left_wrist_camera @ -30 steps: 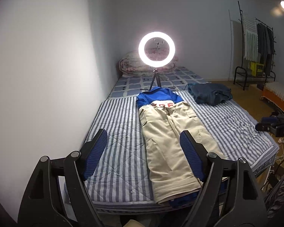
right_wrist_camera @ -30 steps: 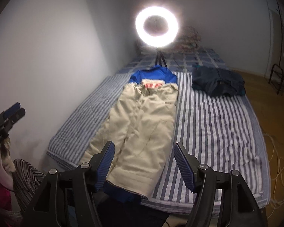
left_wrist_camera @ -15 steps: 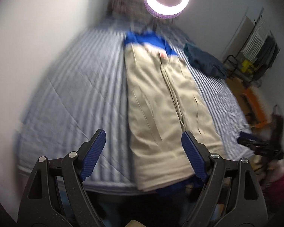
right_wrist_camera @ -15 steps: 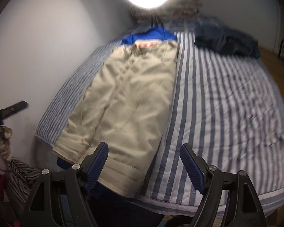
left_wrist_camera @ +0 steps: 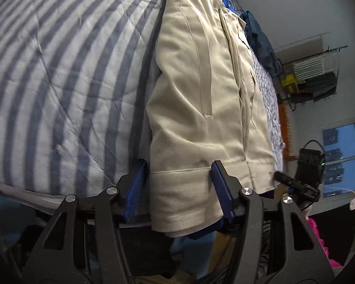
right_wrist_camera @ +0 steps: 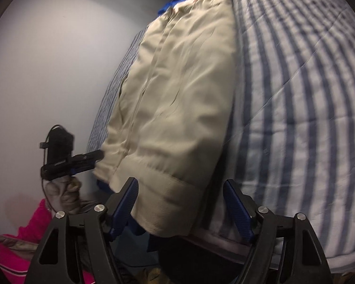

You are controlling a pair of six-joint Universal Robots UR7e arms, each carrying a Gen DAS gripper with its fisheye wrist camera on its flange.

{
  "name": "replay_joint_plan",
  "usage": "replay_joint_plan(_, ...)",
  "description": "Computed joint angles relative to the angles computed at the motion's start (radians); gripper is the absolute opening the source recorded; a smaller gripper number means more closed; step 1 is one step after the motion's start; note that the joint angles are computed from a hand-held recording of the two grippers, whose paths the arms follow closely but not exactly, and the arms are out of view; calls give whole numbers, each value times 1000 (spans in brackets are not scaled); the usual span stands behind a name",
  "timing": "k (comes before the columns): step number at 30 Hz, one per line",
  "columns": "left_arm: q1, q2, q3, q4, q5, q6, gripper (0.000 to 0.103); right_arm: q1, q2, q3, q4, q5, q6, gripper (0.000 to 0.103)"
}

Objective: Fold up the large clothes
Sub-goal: 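Grasp the blue hem with both tools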

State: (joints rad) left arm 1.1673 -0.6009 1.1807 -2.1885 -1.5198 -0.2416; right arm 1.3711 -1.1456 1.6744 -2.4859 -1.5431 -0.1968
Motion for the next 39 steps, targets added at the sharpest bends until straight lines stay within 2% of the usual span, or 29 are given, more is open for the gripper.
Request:
replay_joint_plan(1, 1, 3, -2, 0, -12, 0, 53, 0, 10, -8, 18, 5, -1, 71)
replay_joint_plan(2, -2, 6, -2, 2, -8, 1, 47, -2, 21, -17, 33, 17, 0, 64)
replay_joint_plan(3, -8, 7, 0, -3, 5, 15, 31, -3, 30, -24, 47, 28, 4, 59)
replay_joint_plan(5, -24, 7, 5, -19, 43, 42, 19, 5, 44, -34, 51, 14, 12, 38)
replay_joint_plan(8, -42, -13, 24, -44, 61, 58, 14, 21, 34, -29, 35, -7, 22, 15)
replay_joint_plan(12, -61, -54, 67, -95, 59, 82, 13, 44, 1, -7, 11, -15, 21, 12)
replay_joint_plan(15, -63, -41, 67, -65, 110, 102, 15, 35, 7, -8, 21, -7, 24, 13)
replay_joint_plan(16, -58, -32, 60, -47, 117, 85, 17, 30, 9, -9, 28, -16, 27, 18)
replay_joint_plan(17, -54, -31, 58, -38, 117, 71, 25, 29, 19, -16, 41, -37, 37, 30)
replay_joint_plan(18, -48, -31, 59, -36, 109, 49, 37, 31, 33, -29, 47, -59, 47, 37)
replay_joint_plan(19, -42, -37, 66, -43, 91, 39, 40, 30, 37, -29, 41, -63, 55, 42)
replay_joint_plan(20, -37, -41, 74, -49, 74, 39, 40, 20, 32, -22, 38, -32, 64, 42)
replay_joint_plan(22, -35, -44, 79, -43, 60, 52, 40, 10, 33, -27, 57, 0, 69, 41)
replay_joint_plan(24, -37, -37, 65, -22, 51, 60, 31, 3, 43, -43, 82, 35, 74, 38)
replay_joint_plan(26, -40, -36, 52, -12, 48, 61, 25, -2, 55, -62, 99, 79, 86, 26)
replay_joint_plan(29, -38, -38, 40, -19, 10, 39, 15, -14, 47, -57, 82, 168, 109, 15)
replay_joint_plan(32, -29, -43, 20, -29, -67, -18, 14, -23, 37, -51, 56, 243, 135, 14)
replay_joint_plan(39, -49, -15, -82, -43, -114, -63, 13, -27, 29, -63, -13, 335, 227, 13)
